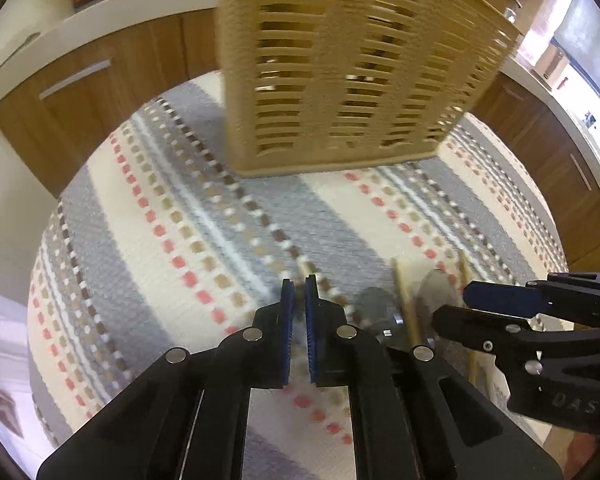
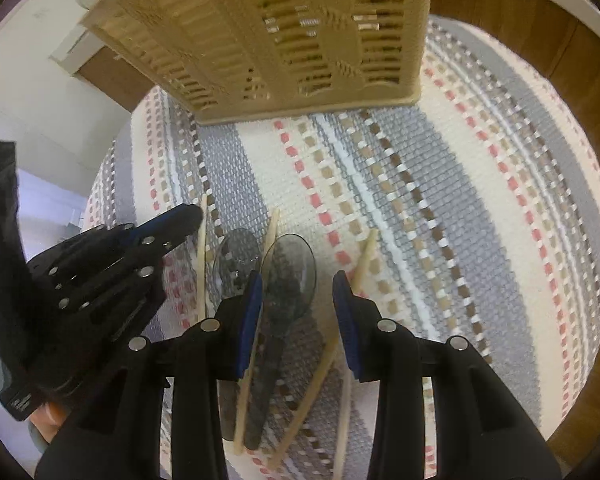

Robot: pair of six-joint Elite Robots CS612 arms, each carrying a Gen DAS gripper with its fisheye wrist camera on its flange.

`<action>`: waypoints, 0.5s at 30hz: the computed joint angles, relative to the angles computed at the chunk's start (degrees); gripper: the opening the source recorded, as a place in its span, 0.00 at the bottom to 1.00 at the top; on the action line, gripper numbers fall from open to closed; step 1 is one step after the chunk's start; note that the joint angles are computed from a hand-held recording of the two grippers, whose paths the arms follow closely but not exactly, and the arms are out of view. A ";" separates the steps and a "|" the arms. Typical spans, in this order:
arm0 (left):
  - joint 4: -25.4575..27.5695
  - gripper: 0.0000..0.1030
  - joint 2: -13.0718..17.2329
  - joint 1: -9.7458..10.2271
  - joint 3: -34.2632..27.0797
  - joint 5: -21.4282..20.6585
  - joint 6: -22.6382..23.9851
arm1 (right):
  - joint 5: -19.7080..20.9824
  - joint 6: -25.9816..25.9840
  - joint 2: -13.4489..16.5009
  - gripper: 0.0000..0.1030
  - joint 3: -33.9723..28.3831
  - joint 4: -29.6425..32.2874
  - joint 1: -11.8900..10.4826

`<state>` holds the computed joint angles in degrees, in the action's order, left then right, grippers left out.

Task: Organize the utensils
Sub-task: 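Grasp a wooden chopstick with the left tool while the right tool grasps a clear spoon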

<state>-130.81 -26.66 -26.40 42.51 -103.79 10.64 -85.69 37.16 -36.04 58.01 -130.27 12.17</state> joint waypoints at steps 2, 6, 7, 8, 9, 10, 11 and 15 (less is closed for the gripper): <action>2.31 0.00 0.91 0.87 -1.95 -3.11 0.66 | -0.37 1.07 0.92 0.32 -1.71 1.51 0.12; 2.88 0.00 1.04 1.42 -2.38 -3.06 2.09 | 0.40 2.89 2.40 0.33 -4.19 2.63 0.19; 3.48 0.00 1.23 1.64 -2.79 -3.99 2.12 | 0.41 3.31 2.85 0.33 -5.04 3.25 0.22; 4.28 0.00 1.55 1.89 -3.45 -5.22 1.75 | 0.13 3.41 3.11 0.33 -5.57 3.77 0.27; 5.17 0.00 1.92 2.11 -4.24 -6.55 1.24 | -0.41 3.19 3.63 0.33 -6.74 5.14 0.35; 5.95 0.01 2.16 2.33 -4.81 -7.85 0.67 | -0.76 3.05 4.05 0.33 -7.61 6.15 0.38; 7.04 0.01 2.58 2.57 -5.77 -9.16 -0.12 | -1.05 2.86 4.38 0.33 -8.36 6.99 0.39; 11.61 0.11 4.16 2.49 -9.51 -10.18 -0.69 | -1.52 0.86 6.11 0.30 -12.11 10.80 0.52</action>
<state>-119.20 -22.50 -23.91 33.00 -113.98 9.95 -87.21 38.02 -29.93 45.90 -119.47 12.68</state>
